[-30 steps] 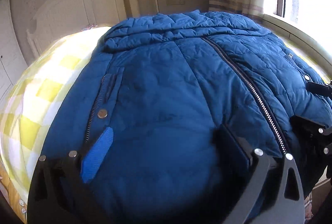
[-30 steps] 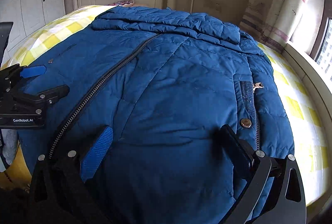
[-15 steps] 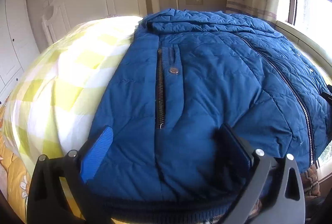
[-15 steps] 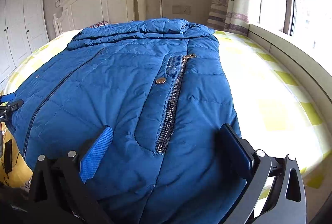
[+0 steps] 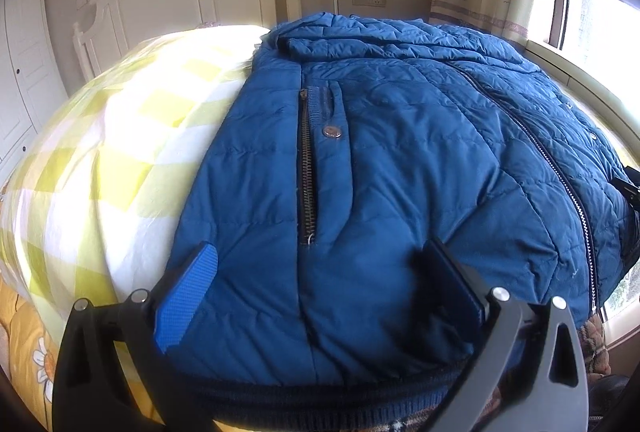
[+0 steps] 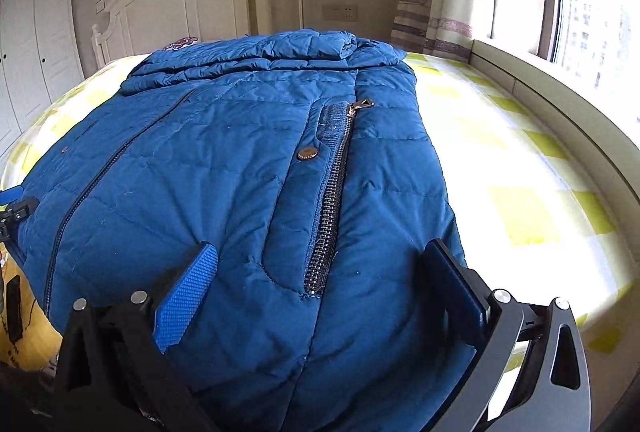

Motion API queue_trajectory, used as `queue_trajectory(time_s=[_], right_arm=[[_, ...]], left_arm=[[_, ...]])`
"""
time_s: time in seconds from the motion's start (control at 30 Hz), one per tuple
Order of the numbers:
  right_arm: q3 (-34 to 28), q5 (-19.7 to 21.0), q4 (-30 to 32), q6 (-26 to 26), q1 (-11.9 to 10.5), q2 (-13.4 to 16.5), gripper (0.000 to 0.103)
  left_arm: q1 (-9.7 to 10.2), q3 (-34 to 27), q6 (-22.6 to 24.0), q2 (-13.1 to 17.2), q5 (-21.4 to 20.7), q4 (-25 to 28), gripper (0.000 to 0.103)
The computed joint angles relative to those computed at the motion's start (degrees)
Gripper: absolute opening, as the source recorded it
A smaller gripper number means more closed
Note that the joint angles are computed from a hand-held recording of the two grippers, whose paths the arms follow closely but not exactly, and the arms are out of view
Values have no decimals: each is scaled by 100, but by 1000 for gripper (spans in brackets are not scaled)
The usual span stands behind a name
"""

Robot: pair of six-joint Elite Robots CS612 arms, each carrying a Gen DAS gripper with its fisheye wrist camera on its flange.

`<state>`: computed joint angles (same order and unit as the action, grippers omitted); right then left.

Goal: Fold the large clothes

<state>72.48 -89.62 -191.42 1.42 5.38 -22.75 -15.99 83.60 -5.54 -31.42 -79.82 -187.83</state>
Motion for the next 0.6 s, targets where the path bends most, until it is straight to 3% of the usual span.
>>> queue_trajectory(time_s=[0.07,0.17,0.27,0.33,0.47,0.6], right_arm=[[62,289,-89,-157,-62,-15,98],[310,866,-275,59,-245,-130,98],[595,639,-598,599,-367,-235,98],[754,769,-684,981,-479,-274,98],[994,1136,-1167,1127,-564,-285,98],[1207,1547,-1161,1161,-614,-324,92]], left_arm=[[90,35,54,-80,-348,165,101],[278,275,-356,-198,-635,-196,101],[534,464,-893,-268,-952,-367,100],[651,568,-1024,-274,-1211,-594,99],[682,640,-994,-233,-1645,-950,97],[583,466,-937,-128,-1787,-685,89]])
